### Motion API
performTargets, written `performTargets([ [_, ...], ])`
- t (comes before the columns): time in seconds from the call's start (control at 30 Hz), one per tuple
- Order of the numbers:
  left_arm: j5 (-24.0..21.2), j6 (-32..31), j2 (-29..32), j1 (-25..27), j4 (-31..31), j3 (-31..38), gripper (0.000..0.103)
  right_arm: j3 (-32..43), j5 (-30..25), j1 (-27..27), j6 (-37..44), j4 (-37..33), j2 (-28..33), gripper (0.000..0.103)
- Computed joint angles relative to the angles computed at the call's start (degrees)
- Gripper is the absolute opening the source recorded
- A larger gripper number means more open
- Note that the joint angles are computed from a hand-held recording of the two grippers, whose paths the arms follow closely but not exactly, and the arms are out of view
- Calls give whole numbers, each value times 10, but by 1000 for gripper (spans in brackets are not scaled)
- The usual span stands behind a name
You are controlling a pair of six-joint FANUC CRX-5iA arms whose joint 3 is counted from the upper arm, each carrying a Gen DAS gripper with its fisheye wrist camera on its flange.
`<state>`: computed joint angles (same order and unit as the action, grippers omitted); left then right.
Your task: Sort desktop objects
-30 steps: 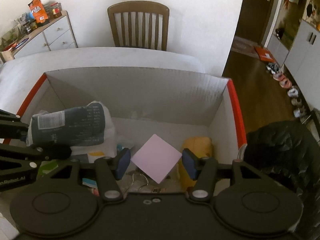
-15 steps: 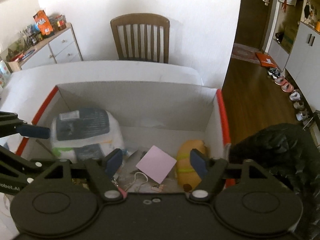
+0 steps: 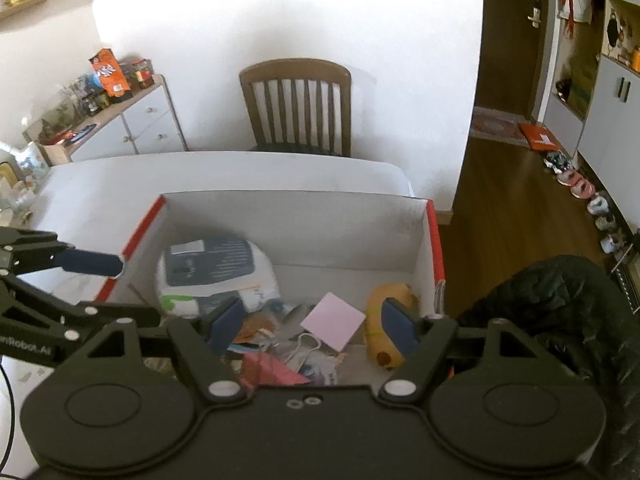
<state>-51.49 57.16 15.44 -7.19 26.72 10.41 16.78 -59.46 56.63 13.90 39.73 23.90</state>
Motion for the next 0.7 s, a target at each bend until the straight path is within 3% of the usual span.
performTargets([
  [0.57, 30, -21, -82, 9, 12, -92, 77, -30, -19, 57, -38, 67, -24, 78],
  [0.7, 41, -17, -99, 8, 6, -109, 84, -33, -22, 65, -53, 74, -26, 81],
])
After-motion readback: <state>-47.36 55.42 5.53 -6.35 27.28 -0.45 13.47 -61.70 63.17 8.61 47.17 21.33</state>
